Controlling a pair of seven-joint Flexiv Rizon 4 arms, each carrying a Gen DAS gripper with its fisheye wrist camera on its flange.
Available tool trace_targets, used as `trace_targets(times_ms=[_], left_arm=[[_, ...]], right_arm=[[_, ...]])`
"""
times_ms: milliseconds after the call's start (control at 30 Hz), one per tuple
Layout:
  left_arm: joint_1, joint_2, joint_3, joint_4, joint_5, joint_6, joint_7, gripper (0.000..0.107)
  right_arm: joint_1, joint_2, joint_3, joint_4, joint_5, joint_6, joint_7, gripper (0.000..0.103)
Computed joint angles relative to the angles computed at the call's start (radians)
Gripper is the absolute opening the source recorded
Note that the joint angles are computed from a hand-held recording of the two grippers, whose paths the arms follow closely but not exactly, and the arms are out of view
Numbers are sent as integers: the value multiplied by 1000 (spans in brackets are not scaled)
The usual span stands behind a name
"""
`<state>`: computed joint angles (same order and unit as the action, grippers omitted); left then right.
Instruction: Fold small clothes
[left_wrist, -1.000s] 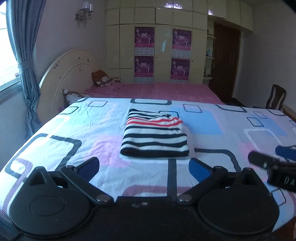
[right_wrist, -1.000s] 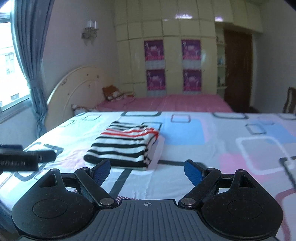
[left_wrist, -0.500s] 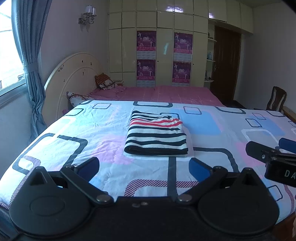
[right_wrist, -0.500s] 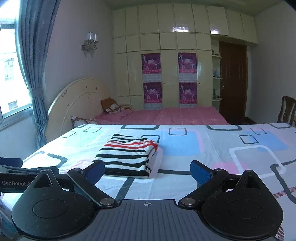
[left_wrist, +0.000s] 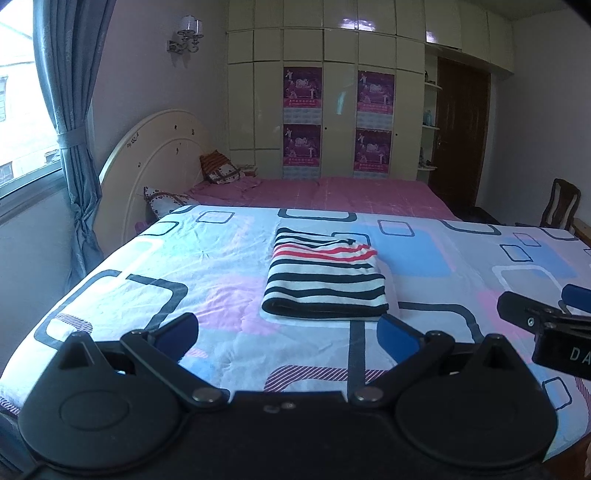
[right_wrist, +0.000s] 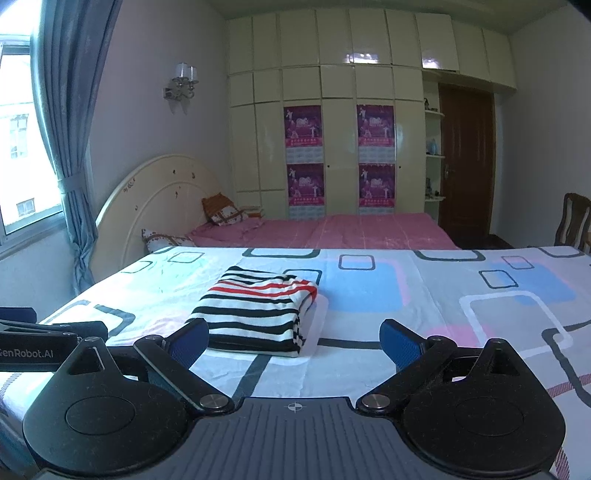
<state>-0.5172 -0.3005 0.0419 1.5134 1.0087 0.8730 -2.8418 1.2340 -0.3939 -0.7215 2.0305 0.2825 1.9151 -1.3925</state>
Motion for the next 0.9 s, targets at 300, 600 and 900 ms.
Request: trace_targets(times_ms=[300,600,900], left_arm=[[6,0,1,2,-5,7,10,103],[12,1,3,6,-8,9,-2,103],[10,-2,2,3,-8,-2,0,103]], right_arm=[[8,-9,-8,-7,-8,-8,11,98],[8,-16,-8,-8,-20,-10,27,98],[-20,-16,22,-10,-30,-10,28,98]])
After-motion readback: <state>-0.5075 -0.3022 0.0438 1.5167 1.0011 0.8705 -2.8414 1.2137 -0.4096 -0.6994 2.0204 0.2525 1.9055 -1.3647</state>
